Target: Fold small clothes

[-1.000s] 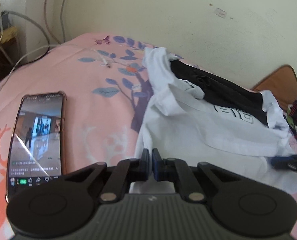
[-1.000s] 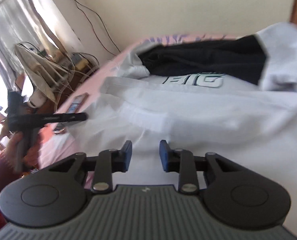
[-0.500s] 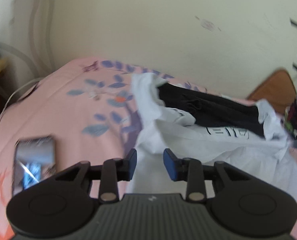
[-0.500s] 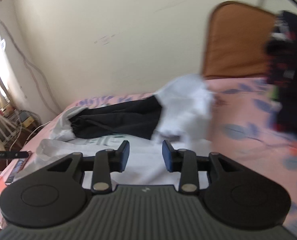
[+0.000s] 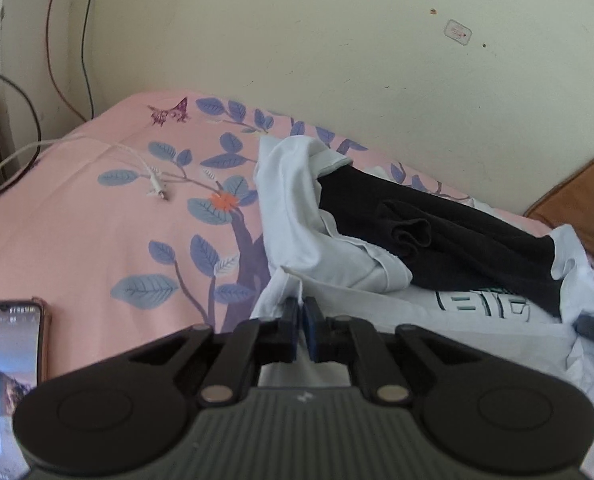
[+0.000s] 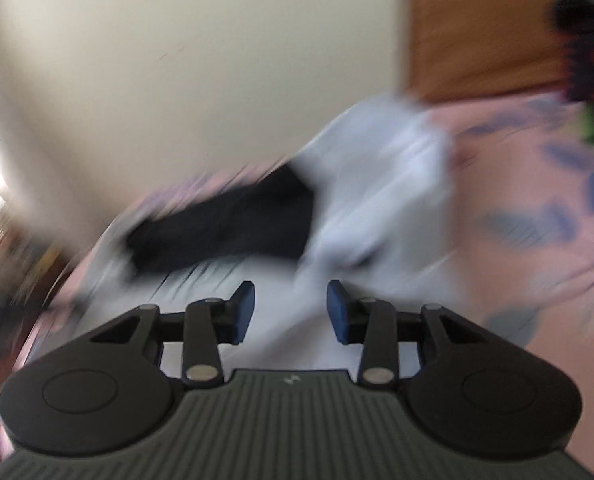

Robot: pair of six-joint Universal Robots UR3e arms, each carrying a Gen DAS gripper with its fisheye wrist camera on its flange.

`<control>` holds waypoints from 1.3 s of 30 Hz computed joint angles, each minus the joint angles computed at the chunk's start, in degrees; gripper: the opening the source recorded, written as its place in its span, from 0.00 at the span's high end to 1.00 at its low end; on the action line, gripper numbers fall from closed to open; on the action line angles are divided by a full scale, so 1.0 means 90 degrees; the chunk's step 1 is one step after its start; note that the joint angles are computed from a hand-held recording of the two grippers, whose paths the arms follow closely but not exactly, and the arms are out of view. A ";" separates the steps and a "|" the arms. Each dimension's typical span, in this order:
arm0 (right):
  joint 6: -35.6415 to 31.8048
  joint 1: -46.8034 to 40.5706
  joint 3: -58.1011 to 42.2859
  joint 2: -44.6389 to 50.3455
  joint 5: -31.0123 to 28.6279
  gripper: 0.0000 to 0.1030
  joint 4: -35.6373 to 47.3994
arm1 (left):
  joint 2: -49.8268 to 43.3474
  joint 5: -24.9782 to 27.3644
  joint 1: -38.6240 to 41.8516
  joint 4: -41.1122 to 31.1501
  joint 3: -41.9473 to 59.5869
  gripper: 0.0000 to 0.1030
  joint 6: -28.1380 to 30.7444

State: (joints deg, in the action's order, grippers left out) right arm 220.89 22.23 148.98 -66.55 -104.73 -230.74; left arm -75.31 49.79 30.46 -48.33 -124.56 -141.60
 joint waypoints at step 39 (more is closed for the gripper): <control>-0.3033 -0.0890 -0.4855 -0.0339 0.0829 0.94 0.6134 | -0.4147 0.1568 -0.3319 0.0805 0.5185 0.93 -0.1835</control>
State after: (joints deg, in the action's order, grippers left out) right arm 193.60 14.22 105.29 -69.60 -97.27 -175.54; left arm -112.63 63.90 0.59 -41.09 -77.89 -158.12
